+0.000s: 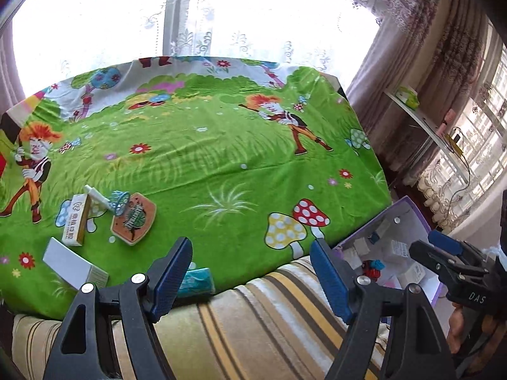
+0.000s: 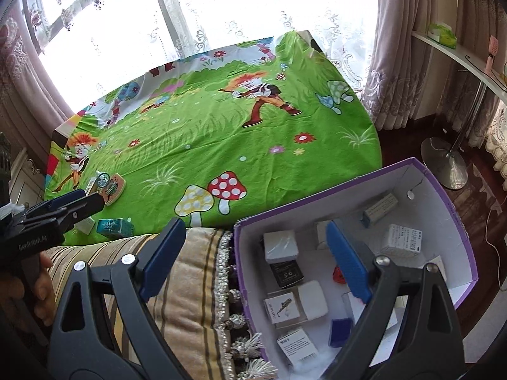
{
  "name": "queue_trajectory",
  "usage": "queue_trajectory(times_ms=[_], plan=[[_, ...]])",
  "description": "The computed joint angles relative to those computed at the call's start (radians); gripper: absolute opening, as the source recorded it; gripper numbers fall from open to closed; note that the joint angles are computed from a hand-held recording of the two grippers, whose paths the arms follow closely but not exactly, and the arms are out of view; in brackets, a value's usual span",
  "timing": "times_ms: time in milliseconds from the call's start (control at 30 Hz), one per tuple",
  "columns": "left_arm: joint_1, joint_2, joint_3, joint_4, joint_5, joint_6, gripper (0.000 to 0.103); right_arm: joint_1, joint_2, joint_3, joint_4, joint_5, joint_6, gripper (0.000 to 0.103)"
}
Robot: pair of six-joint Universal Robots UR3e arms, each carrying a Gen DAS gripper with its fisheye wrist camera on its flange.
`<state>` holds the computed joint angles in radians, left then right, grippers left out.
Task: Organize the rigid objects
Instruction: 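Withdraw both tools from the purple box back to the pile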
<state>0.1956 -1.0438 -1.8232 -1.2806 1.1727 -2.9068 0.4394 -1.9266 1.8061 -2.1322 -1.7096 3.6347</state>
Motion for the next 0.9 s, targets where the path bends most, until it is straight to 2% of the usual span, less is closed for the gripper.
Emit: queue_trajectory(times_ms=[233,367,600,767,900], plan=[[0.358,0.087,0.011,-0.231,-0.139,0.220,0.078,0.092,0.161,-0.122,-0.007,0.039,0.049,0.092],[0.517,0.108,0.035,-0.350,-0.188,0.339,0.082,0.167,0.276,-0.232,0.008,0.009,0.045,0.092],[0.637,0.085,0.059,-0.416,-0.176,0.461,0.087,0.239,0.435,-0.400,0.044,0.004,0.058,0.092],[0.669,0.041,0.072,-0.409,-0.139,0.559,0.103,0.279,0.561,-0.548,0.083,0.031,0.061,0.092],[0.691,0.009,0.068,-0.382,-0.111,0.611,0.103,0.307,0.669,-0.674,0.124,0.056,0.069,0.092]])
